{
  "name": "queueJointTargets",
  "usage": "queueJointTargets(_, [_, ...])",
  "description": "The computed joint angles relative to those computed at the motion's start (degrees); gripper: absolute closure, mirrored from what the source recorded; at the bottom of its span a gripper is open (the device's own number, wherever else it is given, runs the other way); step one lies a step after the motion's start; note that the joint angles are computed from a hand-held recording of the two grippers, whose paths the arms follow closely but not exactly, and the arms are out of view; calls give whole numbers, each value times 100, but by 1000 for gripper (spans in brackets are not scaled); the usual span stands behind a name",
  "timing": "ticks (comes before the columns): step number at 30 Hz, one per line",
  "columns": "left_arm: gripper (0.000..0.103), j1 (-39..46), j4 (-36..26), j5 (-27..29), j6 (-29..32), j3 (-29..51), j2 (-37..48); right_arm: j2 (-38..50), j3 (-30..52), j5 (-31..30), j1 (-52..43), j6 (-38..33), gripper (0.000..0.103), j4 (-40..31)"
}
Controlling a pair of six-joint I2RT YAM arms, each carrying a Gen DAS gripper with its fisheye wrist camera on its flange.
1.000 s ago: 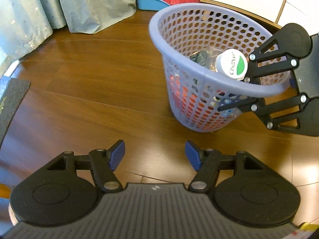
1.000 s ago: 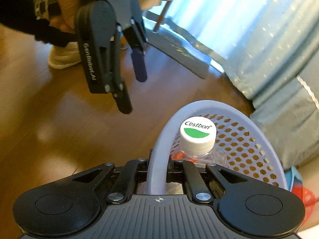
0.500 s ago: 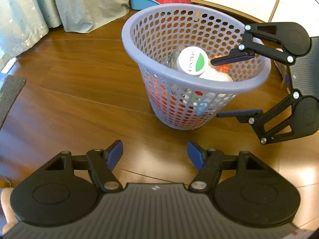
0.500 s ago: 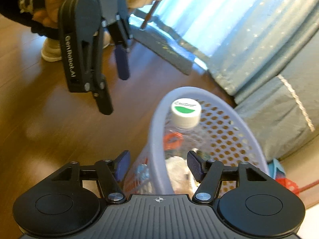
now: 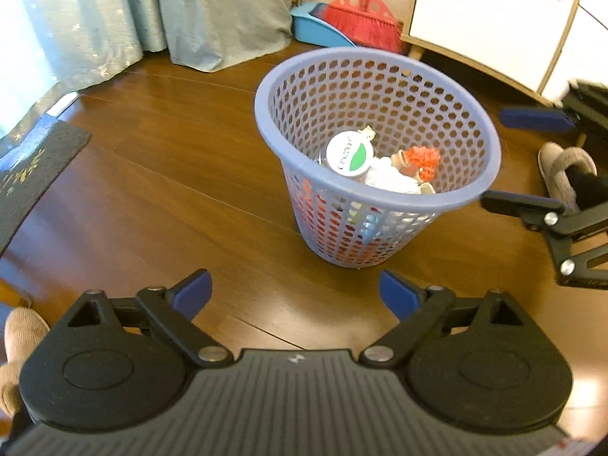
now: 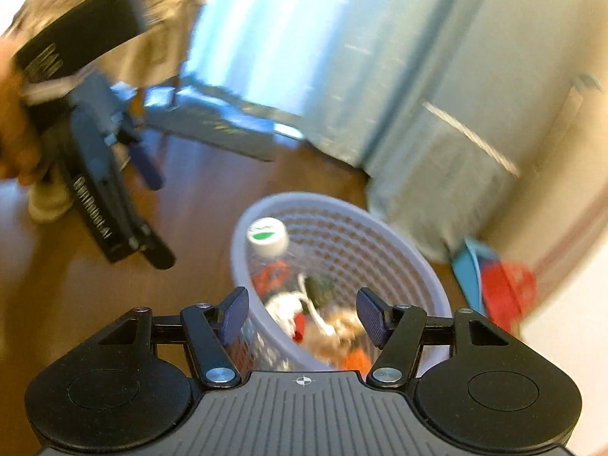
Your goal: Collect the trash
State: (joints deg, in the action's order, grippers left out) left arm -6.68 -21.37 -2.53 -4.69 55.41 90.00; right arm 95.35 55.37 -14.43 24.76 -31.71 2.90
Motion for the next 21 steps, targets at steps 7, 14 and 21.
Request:
queueJointTargets(7, [1, -402, -56, -415, -900, -487, -666, -465, 120, -59, -497, 2072, 44, -1326])
queueJointTargets(14, [1, -792, -242, -831, -1763, -772, -1216, -448, 493, -174, -741, 2924, 43, -2156])
queueJointTargets(21, [1, -1102, -387, -1148, -2281, -995, -1535, -706, 256, 97, -542, 2860, 37, -2126])
